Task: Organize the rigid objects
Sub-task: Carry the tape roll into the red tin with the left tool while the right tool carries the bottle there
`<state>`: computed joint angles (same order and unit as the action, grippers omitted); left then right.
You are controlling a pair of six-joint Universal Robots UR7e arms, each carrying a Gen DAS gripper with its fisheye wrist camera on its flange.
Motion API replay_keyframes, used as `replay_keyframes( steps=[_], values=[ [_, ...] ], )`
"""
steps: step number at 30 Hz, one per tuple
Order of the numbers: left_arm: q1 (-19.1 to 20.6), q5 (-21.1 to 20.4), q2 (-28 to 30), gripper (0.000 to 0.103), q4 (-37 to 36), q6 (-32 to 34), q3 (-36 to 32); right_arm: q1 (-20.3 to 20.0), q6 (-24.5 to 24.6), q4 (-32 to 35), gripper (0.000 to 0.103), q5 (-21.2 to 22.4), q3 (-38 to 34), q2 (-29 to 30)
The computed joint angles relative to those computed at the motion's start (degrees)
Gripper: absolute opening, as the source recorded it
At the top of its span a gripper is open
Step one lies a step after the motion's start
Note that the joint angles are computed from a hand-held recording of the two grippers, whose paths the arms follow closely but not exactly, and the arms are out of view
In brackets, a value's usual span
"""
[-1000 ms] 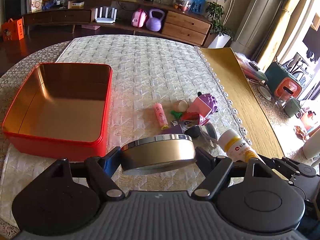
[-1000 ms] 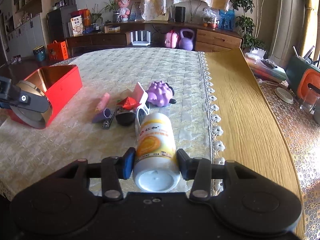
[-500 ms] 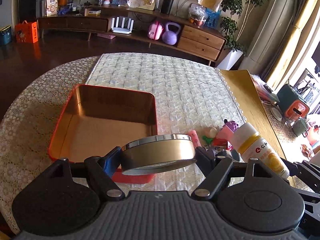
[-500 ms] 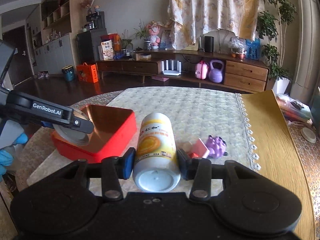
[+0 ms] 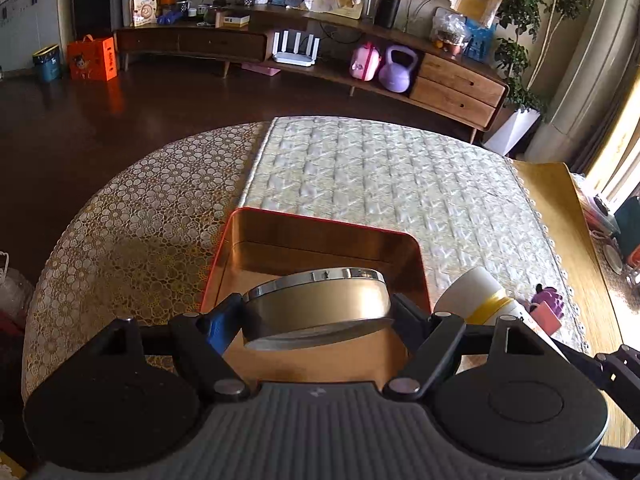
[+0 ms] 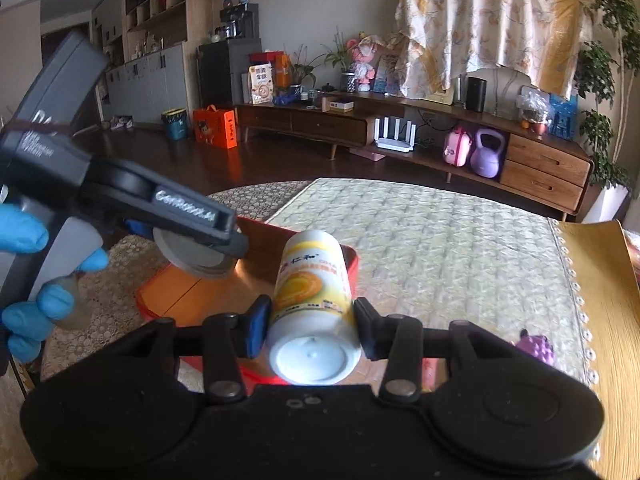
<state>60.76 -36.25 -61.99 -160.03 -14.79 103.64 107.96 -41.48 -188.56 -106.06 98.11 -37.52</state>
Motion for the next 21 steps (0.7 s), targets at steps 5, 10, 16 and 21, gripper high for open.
replay_keyframes(
  steps=[5, 10, 16, 21],
  values=[
    [3.01, -0.67, 2.54, 0.079, 2.32, 0.26, -5.23, 0.72, -1.80, 1.51, 0.044, -2.34, -5.24, 4.84],
    [5.16, -0.74, 5.20, 0.079, 4.77, 0.75, -9.44, 1.16, -3.26, 4.17, 0.044, -4.10, -10.04, 9.00],
    [6.48, -2.03, 7.94, 0.079, 4.38, 4.29, -12.58, 1.63, -5.65, 5.42, 0.044, -6.54, -13.65, 12.89],
    [6.74, -0.37, 10.31, 0.079, 3.48, 7.70, -14.21, 1.83, -7.63, 4.08, 0.044, -7.86, -14.42, 14.65]
  ],
)
